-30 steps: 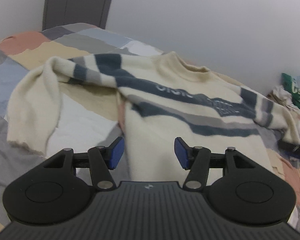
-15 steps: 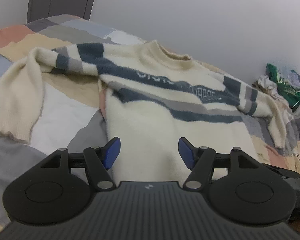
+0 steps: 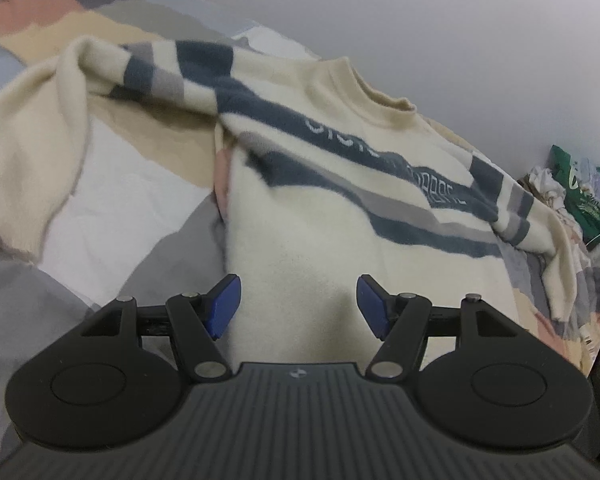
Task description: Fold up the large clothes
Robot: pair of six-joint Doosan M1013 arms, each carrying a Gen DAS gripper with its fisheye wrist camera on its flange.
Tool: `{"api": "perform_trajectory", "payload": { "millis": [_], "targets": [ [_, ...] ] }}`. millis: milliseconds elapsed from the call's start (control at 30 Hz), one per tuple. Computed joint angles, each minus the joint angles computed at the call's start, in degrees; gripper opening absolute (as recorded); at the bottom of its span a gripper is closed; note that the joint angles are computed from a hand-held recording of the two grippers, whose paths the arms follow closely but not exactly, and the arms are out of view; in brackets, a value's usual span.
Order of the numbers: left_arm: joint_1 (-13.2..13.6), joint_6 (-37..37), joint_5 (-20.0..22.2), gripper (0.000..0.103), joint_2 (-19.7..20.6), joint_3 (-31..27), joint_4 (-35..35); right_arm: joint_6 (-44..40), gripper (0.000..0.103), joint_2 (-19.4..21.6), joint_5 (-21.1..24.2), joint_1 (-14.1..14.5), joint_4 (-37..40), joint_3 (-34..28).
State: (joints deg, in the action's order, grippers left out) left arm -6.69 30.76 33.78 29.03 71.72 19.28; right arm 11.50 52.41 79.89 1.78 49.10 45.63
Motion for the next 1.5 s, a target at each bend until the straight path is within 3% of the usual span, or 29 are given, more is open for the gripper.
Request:
{"api": "perform_trajectory", "payload": {
  "millis": [67,133,300,367,500,633,800,900,933,967,1033,1133,1300,1333,1400,1467,1500],
  "targets": [
    [0.2,0.6,-0.5,0.068,0.0,0.2,-1.4,-1.1,0.022,-0.8,-2.0,0.1,-0.5,1.1],
    [0.7,0.7,-2.9,0.067,-0.4,1.1,-3.5,0.7,0.016,-0.6,-1.1,-0.1,-0.1,0.1],
    [2.5,8.4,-9.9,0.051,-1.0,3.6,-18.6,9.4,0.014,0.9,0.5,-1.5,3.8,-3.7],
    [3.1,13.3,-10.4,0.046,-0.8,3.8,-26.4,11.6,0.013,1.4,-1.0,-1.7,4.0,-4.7],
    [3.9,27.6,-9.4,0.045,0.4,3.5,-45.4,18.1,0.013,3.6,-2.4,-1.8,2.7,-8.6],
    [3.5,25.3,-4.7,0.045,2.1,1.5,-45.3,26.5,0.014,7.1,0.8,-2.0,2.7,-14.4],
    [3.8,29.7,-3.5,0.047,2.2,2.4,-54.5,32.8,0.019,8.5,5.4,-3.0,5.5,-17.1],
    [3.8,33.4,-3.6,0.050,1.7,3.9,-60.9,31.5,0.044,6.2,4.9,-4.1,7.8,-14.0],
    [3.7,34.8,-3.9,0.050,1.6,4.3,-62.8,30.4,0.061,5.4,3.9,-4.6,9.2,-12.6],
    [3.6,35.1,-4.0,0.050,1.7,4.3,-63.2,29.1,0.071,4.5,1.9,-5.1,10.5,-11.0],
    [3.7,35.2,-3.6,0.050,2.2,3.8,-63.6,28.4,0.070,3.3,-2.7,-5.7,10.9,-8.8],
    [4.0,37.2,-3.0,0.050,2.8,3.7,-66.9,35.5,0.070,3.0,-10.4,-6.1,7.7,-8.4],
    [3.9,38.7,-1.4,0.050,3.3,2.7,-65.7,48.8,0.070,2.6,-26.4,-5.6,-6.7,-8.2],
    [3.8,38.9,-0.9,0.050,3.5,2.2,-65.1,51.5,0.070,3.3,-26.6,-5.6,-8.7,-9.5],
    [3.7,38.9,-0.3,0.048,3.9,1.4,-63.6,59.9,0.070,6.1,-22.8,-5.9,-11.5,-14.5],
    [3.5,36.9,0.0,0.036,4.0,0.9,-60.9,66.2,0.070,9.4,-15.9,-6.3,-11.5,-20.1],
    [3.4,36.0,-0.2,0.023,3.9,1.0,-59.8,67.3,0.070,10.1,-13.4,-6.5,-10.3,-21.0]
  ]
}}
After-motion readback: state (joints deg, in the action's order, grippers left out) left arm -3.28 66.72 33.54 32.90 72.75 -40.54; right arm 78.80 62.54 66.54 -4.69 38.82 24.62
